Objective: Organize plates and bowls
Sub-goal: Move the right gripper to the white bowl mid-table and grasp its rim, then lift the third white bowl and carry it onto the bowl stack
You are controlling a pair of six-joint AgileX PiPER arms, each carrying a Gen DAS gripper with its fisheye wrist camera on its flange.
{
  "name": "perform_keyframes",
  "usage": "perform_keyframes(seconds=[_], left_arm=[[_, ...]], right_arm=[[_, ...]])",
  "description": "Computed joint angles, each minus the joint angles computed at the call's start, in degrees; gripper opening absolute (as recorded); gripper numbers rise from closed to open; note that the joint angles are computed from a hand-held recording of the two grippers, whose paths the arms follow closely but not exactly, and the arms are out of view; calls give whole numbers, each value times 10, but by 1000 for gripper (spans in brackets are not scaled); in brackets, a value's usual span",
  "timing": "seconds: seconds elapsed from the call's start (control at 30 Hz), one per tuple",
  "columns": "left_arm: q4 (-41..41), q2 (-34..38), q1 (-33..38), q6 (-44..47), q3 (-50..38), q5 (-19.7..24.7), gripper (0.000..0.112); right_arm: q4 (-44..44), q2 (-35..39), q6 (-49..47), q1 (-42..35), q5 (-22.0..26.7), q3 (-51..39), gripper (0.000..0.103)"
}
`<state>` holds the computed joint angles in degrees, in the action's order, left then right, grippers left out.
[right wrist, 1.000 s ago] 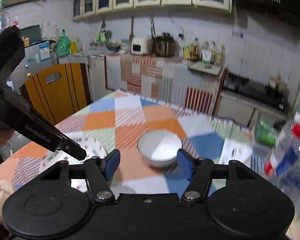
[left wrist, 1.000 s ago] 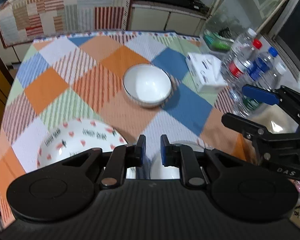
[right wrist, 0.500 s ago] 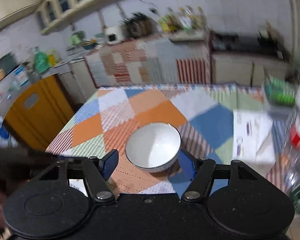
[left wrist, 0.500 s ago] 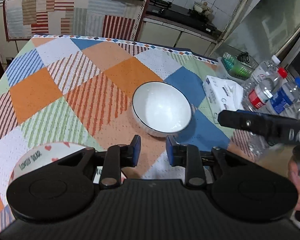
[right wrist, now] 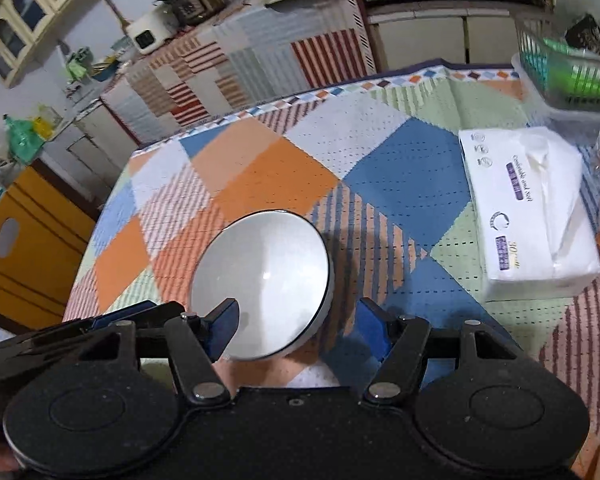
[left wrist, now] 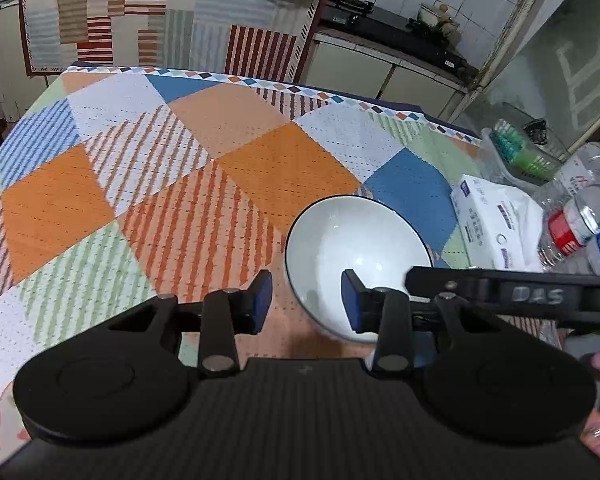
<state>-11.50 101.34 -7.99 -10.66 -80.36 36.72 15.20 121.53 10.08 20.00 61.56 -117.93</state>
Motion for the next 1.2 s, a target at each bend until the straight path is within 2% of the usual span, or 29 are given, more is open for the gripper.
perform_keyframes(seconds=[0.1, 0.17, 0.23, 0.33, 0.4, 0.43, 0.47, 0.53, 0.63, 0.73, 0.83, 0.93, 1.1, 1.2], left_arm=[[12, 29, -9, -5, -8, -18, 37], [17, 49, -13, -14, -20, -8, 37], [4, 60, -11, -3, -21, -5, 37], [27, 60, -20, -9, -6, -23, 37], [10, 65, -19, 6, -8, -15, 36], [-15, 69, -13, 18, -13, -6, 34], [-42, 70, -7, 31, -13, -4, 25], [-41, 68, -7, 7, -14, -2, 21], [-2, 66, -21, -46, -22, 16, 18], [-32, 51, -15, -13, -12, 32, 18], [-87, 23, 3, 28, 7, 56, 18], [-69, -19, 0, 16, 24, 67, 17], [-26, -80, -12, 2, 18, 121, 16], [-18, -117, -16, -2, 15, 153, 16]], right_arm=[[-26, 23, 17, 6, -33, 5, 66], [-29, 38, 16, 5, -48, 10, 55], [-31, 34, 23, 4, -75, 32, 51], [-9, 25, 21, -5, -102, 66, 40], [3, 15, 0, -6, -118, 87, 32], [-7, 12, -4, -2, -120, 90, 27], [-14, 10, -8, 2, -127, 95, 20], [-9, 13, -17, 5, -128, 91, 10], [-32, 22, 17, 12, -109, 69, 11], [-47, 7, 35, 17, -102, 74, 11], [-25, -23, 21, 11, -102, 101, 11], [-20, -51, 18, 12, -74, 113, 12], [44, -136, -18, 3, -107, 204, 14], [44, -179, -22, 11, -111, 232, 14]])
